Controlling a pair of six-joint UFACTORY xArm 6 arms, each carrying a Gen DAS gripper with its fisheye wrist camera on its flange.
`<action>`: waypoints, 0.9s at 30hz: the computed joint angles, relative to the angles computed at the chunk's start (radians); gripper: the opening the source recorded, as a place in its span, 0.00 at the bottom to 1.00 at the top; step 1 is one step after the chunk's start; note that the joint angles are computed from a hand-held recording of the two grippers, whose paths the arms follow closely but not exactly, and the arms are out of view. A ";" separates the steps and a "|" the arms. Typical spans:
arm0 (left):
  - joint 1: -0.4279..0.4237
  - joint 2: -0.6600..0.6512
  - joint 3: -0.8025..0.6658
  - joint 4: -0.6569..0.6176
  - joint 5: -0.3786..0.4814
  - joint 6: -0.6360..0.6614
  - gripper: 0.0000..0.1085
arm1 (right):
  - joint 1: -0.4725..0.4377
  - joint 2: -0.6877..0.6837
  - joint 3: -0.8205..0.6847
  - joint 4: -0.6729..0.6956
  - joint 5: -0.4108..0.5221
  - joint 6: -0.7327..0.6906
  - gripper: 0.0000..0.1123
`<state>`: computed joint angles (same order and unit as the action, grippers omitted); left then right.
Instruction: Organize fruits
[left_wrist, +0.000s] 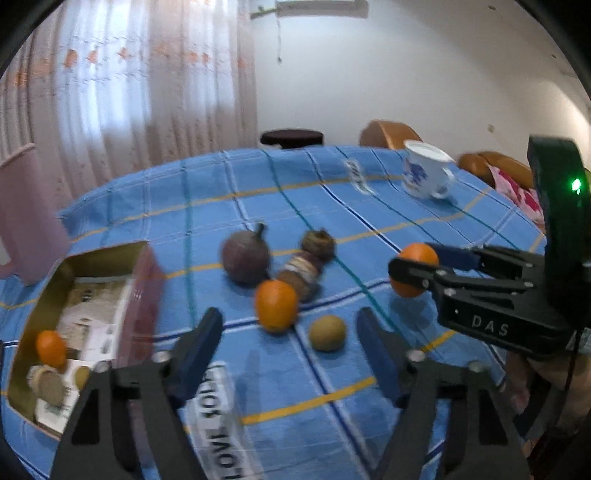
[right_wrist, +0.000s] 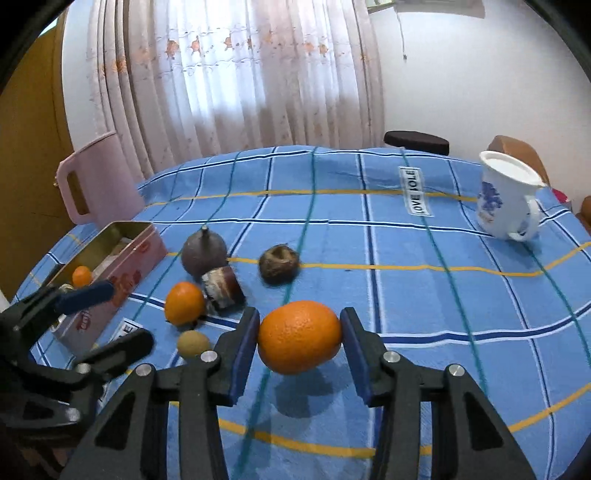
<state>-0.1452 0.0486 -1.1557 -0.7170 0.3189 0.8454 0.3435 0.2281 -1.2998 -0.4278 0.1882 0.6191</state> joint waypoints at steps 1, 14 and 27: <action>-0.004 0.004 -0.003 0.016 0.011 -0.007 0.51 | -0.002 -0.001 0.003 0.016 -0.002 -0.008 0.42; -0.019 0.097 -0.107 0.154 0.116 -0.140 0.25 | 0.001 0.003 0.018 0.262 -0.018 -0.215 0.42; -0.022 0.051 -0.057 -0.043 0.043 0.021 0.24 | -0.008 -0.019 0.055 0.160 -0.078 -0.133 0.42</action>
